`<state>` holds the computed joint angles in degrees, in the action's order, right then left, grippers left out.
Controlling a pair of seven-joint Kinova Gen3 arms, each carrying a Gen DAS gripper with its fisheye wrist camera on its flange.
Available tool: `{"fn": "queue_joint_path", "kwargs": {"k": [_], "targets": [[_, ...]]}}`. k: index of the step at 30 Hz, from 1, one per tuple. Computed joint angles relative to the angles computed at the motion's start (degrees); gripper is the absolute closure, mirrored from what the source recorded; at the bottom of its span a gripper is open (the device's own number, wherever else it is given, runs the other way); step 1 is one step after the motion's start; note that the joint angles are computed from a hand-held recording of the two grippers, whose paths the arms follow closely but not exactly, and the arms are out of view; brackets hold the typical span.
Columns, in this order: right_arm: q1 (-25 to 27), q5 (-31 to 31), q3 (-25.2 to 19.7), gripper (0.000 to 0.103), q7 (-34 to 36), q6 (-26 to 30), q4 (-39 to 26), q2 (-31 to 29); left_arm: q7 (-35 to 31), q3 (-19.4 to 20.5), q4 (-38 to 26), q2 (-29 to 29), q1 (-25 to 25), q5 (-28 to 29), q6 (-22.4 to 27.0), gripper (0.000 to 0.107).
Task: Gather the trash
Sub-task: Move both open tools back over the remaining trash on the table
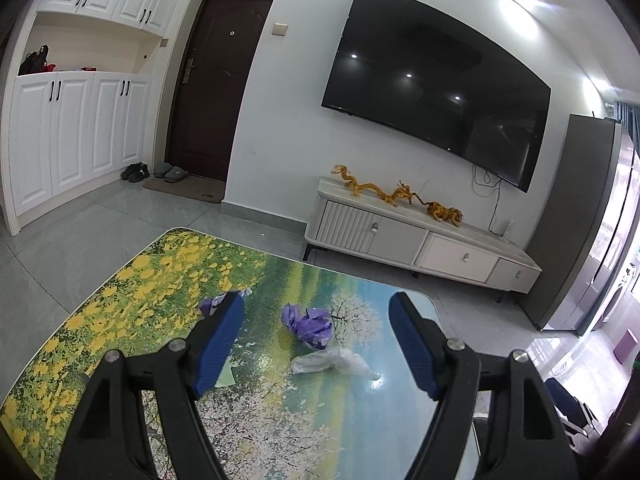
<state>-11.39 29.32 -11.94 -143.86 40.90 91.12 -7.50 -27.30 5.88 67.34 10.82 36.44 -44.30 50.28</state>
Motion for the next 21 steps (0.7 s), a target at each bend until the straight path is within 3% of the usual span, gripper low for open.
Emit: {"fn": "queue_joint_path", "kwargs": {"k": [21], "targets": [[-1.66,-12.09,3.72,0.000,9.66,1.36,-0.50,3.69,-3.32,-1.24,0.17,2.46,-1.38,5.74,0.61,0.034]]}}
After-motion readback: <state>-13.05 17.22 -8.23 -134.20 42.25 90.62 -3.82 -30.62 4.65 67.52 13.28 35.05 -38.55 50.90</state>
